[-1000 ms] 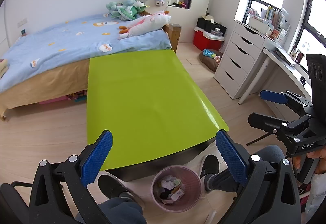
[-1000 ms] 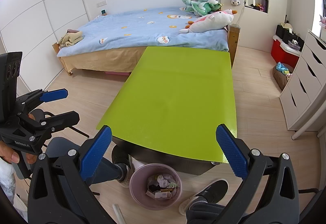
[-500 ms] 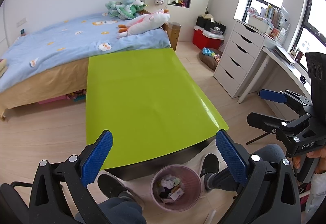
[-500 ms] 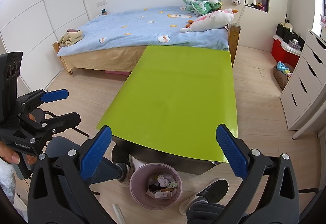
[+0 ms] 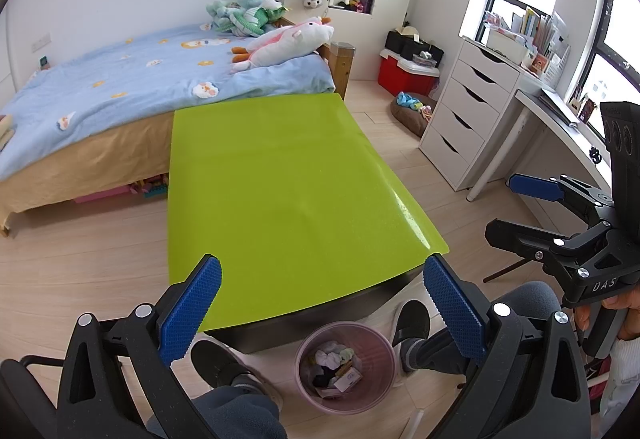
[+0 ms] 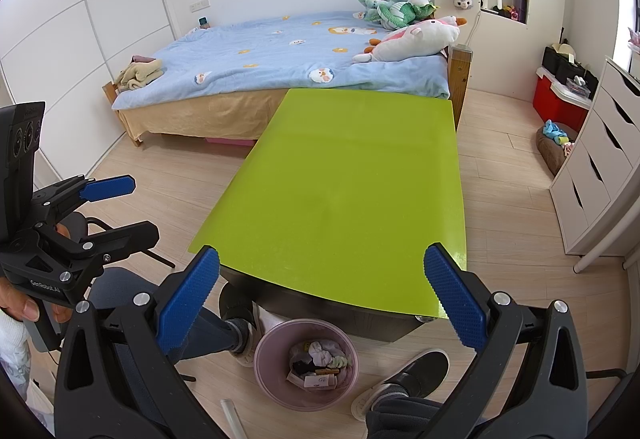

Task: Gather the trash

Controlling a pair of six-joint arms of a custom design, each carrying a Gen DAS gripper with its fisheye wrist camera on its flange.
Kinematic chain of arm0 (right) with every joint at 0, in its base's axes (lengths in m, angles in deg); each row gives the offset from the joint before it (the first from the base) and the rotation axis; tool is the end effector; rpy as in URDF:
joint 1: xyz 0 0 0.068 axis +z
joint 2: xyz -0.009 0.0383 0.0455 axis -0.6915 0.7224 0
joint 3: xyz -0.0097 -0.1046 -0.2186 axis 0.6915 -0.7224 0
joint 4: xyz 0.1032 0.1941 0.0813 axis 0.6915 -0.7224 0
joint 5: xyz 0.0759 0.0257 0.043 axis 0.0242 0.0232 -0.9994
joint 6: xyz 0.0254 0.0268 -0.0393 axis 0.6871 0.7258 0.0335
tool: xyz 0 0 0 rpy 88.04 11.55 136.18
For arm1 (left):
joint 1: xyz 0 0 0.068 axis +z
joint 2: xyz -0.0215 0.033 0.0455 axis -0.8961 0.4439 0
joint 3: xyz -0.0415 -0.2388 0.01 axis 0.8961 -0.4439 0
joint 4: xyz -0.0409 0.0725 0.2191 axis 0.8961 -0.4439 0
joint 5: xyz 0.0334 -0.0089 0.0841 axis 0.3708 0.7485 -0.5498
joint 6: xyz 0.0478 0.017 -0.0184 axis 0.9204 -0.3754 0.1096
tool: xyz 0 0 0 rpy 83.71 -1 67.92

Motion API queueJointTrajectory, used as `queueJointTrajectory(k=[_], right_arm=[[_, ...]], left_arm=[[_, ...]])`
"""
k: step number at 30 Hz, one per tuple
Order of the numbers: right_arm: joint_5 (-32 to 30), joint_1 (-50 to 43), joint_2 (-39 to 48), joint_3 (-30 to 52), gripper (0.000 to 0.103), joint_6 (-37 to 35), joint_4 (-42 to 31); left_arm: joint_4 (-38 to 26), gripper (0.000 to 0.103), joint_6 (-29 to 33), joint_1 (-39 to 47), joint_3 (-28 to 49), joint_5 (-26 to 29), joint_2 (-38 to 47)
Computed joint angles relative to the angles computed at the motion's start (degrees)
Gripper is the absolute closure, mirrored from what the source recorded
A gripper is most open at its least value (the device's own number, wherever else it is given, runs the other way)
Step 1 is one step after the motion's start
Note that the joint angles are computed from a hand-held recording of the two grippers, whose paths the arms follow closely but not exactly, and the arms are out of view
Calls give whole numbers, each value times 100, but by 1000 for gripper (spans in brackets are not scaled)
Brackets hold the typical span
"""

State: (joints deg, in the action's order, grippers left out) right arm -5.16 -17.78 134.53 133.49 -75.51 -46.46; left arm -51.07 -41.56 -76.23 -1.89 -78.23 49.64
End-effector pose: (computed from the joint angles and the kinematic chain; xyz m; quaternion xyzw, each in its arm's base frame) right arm 0.1835 0.0949 0.3229 -0.2094 0.8999 0.1568 0.3489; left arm 0.1497 -0.0360 0.3180 0.0592 0.9246 -0.0974 0.3635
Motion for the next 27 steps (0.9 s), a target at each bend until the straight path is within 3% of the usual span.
queueJointTrajectory(k=[16, 27], right_arm=[[0, 1, 23, 32, 3, 2, -10], [31, 41, -32, -62, 3, 34, 40]], left_arm=[[-6, 6, 8, 6, 26, -10, 22], [184, 6, -82, -418, -285, -480, -207]])
